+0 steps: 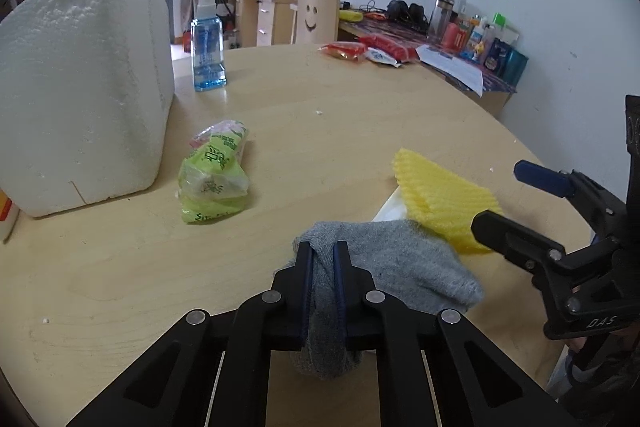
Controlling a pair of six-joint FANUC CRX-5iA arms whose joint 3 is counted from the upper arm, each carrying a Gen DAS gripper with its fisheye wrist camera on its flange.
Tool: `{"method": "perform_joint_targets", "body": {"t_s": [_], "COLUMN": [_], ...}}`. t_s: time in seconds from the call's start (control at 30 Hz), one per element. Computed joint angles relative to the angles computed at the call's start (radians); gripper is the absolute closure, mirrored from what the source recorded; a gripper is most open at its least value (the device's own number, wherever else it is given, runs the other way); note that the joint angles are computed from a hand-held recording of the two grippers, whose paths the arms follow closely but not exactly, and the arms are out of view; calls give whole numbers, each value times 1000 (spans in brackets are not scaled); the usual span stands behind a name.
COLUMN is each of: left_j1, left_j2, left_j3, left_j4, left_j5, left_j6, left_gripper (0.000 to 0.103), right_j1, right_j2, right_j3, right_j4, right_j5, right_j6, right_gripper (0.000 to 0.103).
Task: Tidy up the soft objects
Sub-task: 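Close the left tool on the grey sock while the right tool grasps the yellow net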
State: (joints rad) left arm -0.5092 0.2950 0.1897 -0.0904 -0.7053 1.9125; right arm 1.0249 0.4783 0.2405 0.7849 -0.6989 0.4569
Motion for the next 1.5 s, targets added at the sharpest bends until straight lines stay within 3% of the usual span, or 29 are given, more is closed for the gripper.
{"method": "perform_joint_targets", "body": {"t_s": [0.13,0.27,0.5,0.7,0.8,0.97,1.23,1.5], "left_j1": [6,3,8,10,12,19,34,33], "left_j2": [-5,-7,-12,-15,-16,-33,-88,-152], "left_j3": [-10,-14,-28,-33,-35,-59,-139,-201], "left_j4": [18,18,42,46,49,64,151,166], "left_j5": [10,16,27,32,31,56,150,210], "left_j6": [-9,-11,-34,-35,-39,-42,-111,-150], "left_gripper": [92,92,92,92,92,92,92,92], "right_j1": [4,8,22,16,11,0,-13,-16], "right_j2": [13,13,52,81,82,73,61,3], "right_j3": [35,52,127,190,196,178,161,78], "right_j4": [-36,-90,-179,-254,-271,-259,-264,-240], "right_j5": [-28,-32,-102,-151,-157,-151,-117,-42], "right_j6": [60,139,306,365,364,326,261,156], "right_gripper": [4,18,20,46,52,75,88,91]}}
